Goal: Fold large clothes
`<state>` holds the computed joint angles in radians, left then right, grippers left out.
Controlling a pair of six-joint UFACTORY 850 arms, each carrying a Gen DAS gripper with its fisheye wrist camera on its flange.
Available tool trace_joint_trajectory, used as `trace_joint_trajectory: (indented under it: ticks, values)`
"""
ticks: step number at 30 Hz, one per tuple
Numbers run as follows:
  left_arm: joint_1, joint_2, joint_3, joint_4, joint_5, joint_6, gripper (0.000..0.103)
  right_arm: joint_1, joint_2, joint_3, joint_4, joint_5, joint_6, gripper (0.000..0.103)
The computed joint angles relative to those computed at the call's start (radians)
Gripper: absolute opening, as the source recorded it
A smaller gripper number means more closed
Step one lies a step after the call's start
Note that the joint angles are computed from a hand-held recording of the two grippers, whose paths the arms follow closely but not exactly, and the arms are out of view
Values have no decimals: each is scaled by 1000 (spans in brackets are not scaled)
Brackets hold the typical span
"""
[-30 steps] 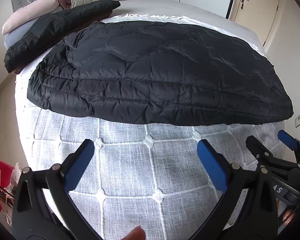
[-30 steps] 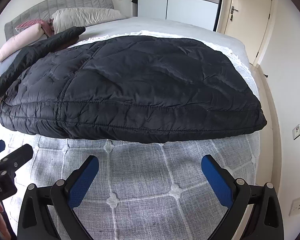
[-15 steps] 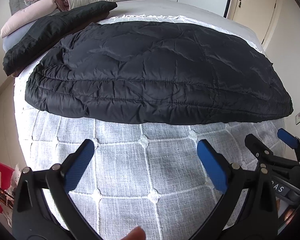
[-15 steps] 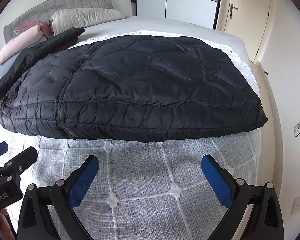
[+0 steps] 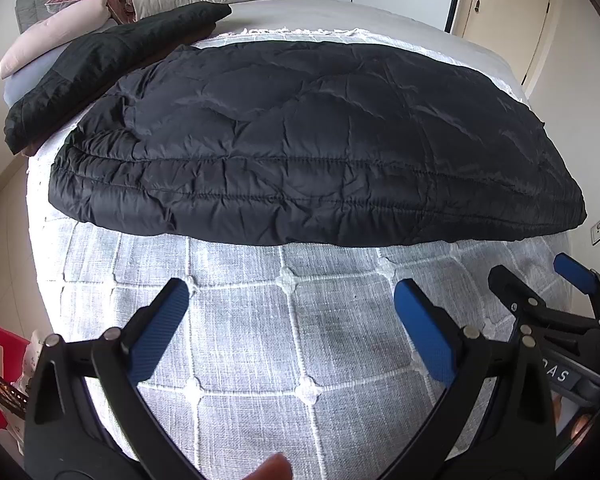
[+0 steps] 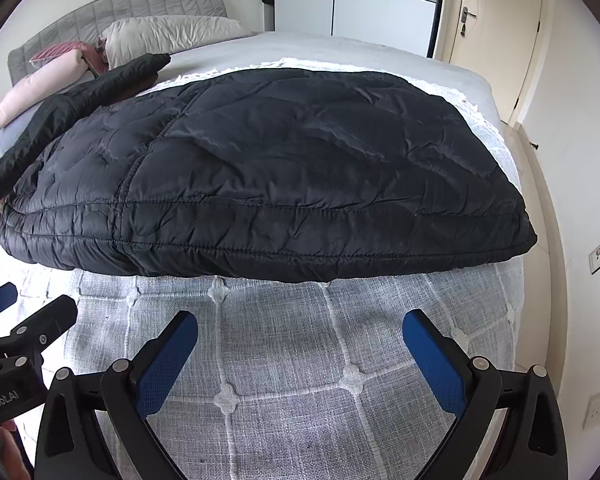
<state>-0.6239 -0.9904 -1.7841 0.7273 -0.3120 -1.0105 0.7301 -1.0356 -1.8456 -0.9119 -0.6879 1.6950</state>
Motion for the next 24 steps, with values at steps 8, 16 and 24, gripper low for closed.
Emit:
trace_joint_trajectory:
  ticks: [8, 16, 24]
  values:
    - [-1, 0, 0, -13, -1, 16, 102, 0, -1, -2, 2, -1, -1, 103]
    - [0, -1, 1, -10, -1, 15, 102, 2, -1, -1, 2, 0, 0, 103]
    - [0, -1, 1, -12, -1, 20, 102, 2, -1, 0, 5, 2, -2, 103]
